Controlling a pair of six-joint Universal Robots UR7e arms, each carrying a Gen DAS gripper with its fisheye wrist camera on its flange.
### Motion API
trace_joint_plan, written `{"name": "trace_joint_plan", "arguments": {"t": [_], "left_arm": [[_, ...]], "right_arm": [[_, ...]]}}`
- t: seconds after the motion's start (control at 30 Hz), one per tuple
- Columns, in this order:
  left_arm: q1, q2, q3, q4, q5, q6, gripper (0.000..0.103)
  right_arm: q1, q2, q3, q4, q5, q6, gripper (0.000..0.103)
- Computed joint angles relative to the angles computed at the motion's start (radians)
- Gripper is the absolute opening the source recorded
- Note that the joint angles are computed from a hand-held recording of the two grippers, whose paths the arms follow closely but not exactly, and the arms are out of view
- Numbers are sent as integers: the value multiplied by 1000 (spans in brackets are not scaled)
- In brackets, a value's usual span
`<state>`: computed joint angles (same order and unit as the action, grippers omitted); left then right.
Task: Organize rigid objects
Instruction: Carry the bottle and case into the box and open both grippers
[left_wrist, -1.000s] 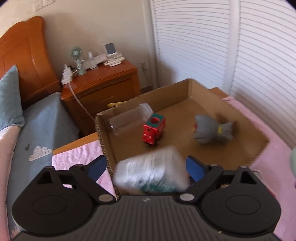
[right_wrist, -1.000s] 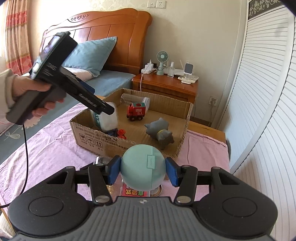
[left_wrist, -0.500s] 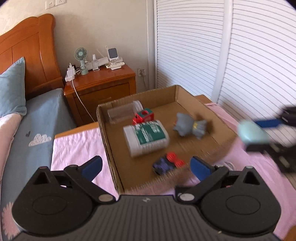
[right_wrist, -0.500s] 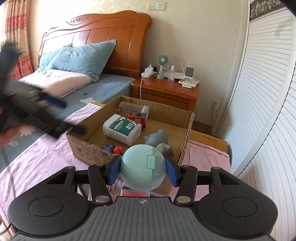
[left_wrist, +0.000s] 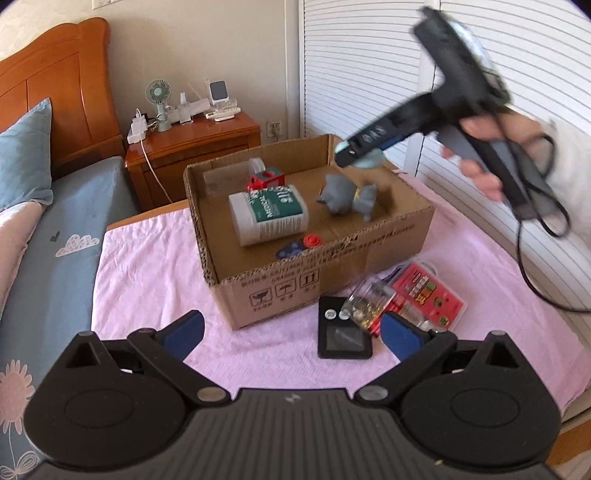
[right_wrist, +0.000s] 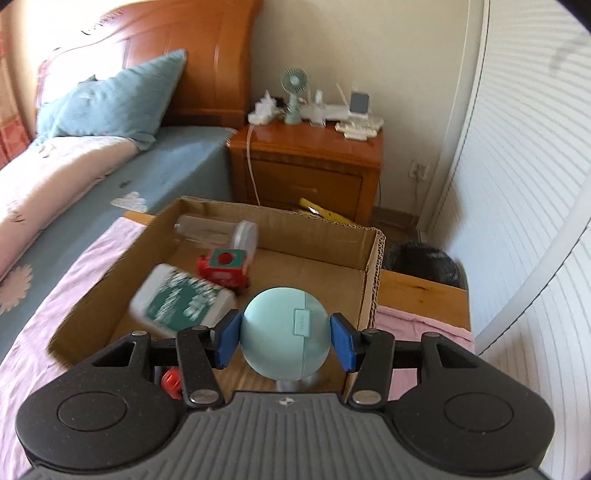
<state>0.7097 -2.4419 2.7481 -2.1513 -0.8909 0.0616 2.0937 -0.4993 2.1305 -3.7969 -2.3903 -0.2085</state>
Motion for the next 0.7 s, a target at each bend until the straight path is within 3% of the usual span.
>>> {"name": "trace_joint_plan", "arguments": {"t": [0.17, 0.27, 0.3, 0.5, 0.7], "left_arm": [[39, 6, 6, -59, -25, 53, 101], [49, -3, 8, -64, -35, 72, 101], [48, -5, 8, -60, -34, 69, 101], [28, -19, 6, -29, -22, 30, 101], [-76, -151, 0, 169, 21, -104, 101]], "right_arm": [[-39, 18, -76, 83, -16, 7, 62], [-38, 17, -85, 101, -17, 16, 96], [-35, 17, -77, 80, -6, 11, 101], [-2, -18, -23, 104, 4, 60, 103], [66, -33, 49, 96, -26, 126, 103]]}}
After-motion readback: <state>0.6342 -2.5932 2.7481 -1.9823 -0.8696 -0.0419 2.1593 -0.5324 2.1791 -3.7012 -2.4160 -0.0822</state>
